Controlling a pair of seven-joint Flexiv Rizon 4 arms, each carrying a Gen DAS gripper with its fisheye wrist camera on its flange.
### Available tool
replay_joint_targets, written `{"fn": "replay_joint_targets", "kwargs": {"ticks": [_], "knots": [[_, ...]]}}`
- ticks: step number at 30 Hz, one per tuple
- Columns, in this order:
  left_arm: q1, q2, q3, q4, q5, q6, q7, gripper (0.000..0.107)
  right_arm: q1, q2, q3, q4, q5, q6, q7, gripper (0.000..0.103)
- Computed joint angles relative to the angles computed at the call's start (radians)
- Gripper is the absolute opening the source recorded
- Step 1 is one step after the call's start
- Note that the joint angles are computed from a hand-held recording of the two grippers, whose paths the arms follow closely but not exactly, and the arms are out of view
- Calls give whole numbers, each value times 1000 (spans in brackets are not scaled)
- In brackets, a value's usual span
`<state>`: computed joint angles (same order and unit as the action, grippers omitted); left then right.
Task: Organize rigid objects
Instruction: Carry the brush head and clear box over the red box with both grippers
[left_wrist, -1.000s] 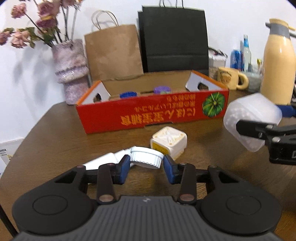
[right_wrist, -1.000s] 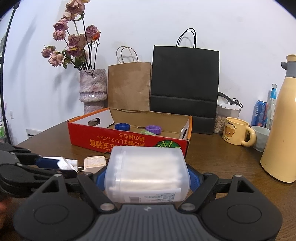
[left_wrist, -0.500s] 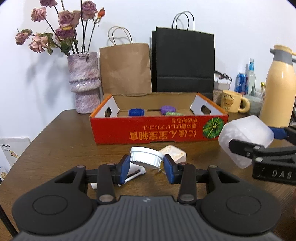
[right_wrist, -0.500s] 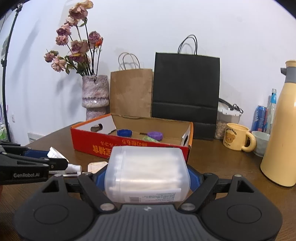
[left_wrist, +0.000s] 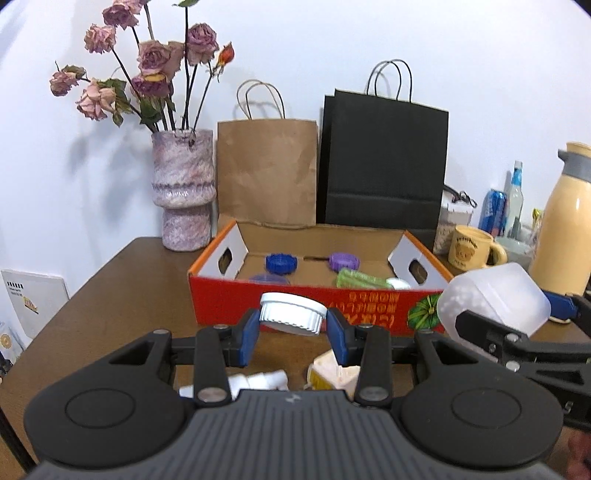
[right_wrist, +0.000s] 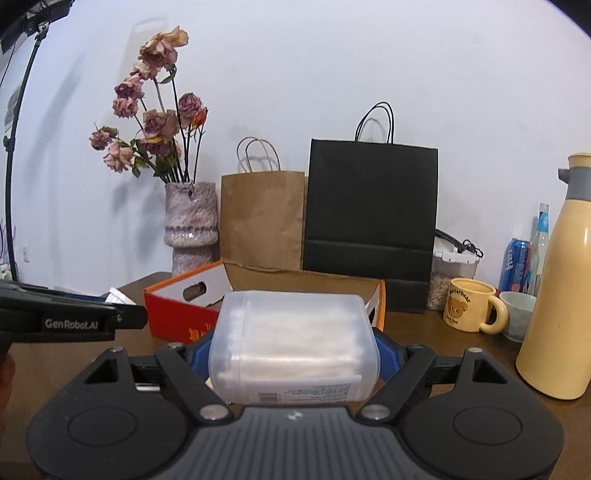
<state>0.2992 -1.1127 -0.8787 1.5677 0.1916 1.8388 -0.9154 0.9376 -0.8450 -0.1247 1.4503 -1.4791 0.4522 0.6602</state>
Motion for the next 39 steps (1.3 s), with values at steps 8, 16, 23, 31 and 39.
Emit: {"fn": "replay_joint_targets", "kwargs": {"ticks": [8, 16, 23, 31, 39], "knots": [[-36, -9, -3, -65, -19, -10, -3, 41, -7, -12, -20, -39, -5, -8, -17, 81], [-93, -28, 11, -153, -43, -13, -16, 41, -19, -25, -38, -68, -6, -2, -35, 81], [-152, -53, 25, -248, -81, -36, -21, 41, -40, -35, -53, -85, -9, 12, -31, 81], [-227, -89, 55, -370, -142, -79, 3, 41, -66, -57, -73, -117, -9, 43, -34, 81], [-307, -126, 97, -506, -227, -128, 47, 41, -93, -84, -95, -154, 4, 91, -51, 81]]}}
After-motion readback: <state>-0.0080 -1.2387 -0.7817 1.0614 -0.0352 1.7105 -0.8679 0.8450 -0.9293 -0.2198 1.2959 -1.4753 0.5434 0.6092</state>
